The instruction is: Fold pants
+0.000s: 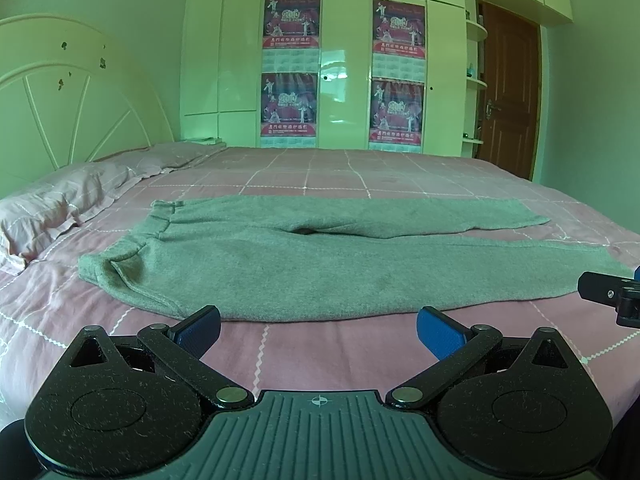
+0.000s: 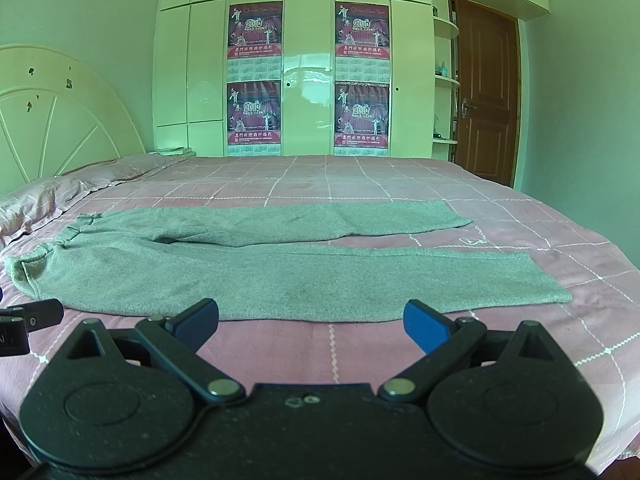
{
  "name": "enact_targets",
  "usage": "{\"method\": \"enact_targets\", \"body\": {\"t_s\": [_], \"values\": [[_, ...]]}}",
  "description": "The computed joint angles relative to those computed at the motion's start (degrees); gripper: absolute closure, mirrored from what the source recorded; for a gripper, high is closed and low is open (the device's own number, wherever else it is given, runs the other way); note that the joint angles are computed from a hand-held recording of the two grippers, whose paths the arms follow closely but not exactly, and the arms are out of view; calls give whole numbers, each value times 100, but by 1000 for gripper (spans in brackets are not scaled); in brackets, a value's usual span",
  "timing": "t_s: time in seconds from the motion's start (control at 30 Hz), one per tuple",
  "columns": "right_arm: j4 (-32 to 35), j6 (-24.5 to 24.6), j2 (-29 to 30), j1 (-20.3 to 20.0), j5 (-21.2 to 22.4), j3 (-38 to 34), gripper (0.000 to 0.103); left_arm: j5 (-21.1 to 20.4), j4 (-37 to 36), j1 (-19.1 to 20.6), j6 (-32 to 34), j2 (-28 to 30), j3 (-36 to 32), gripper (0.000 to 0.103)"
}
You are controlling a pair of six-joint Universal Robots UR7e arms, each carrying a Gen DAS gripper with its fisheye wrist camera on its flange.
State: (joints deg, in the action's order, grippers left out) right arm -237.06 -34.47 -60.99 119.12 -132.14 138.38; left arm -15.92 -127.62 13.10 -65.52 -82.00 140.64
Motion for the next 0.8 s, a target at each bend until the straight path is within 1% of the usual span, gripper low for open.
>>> {"method": "enact_targets", "body": {"t_s": [0.17,0.8], "values": [[30,-12,-67,-74,74,26,10,-6,4,-5,-3,-4,0,0],[43,-3,-67,-70,65,22,10,-20,-104,5,87,22,23,0]]}}
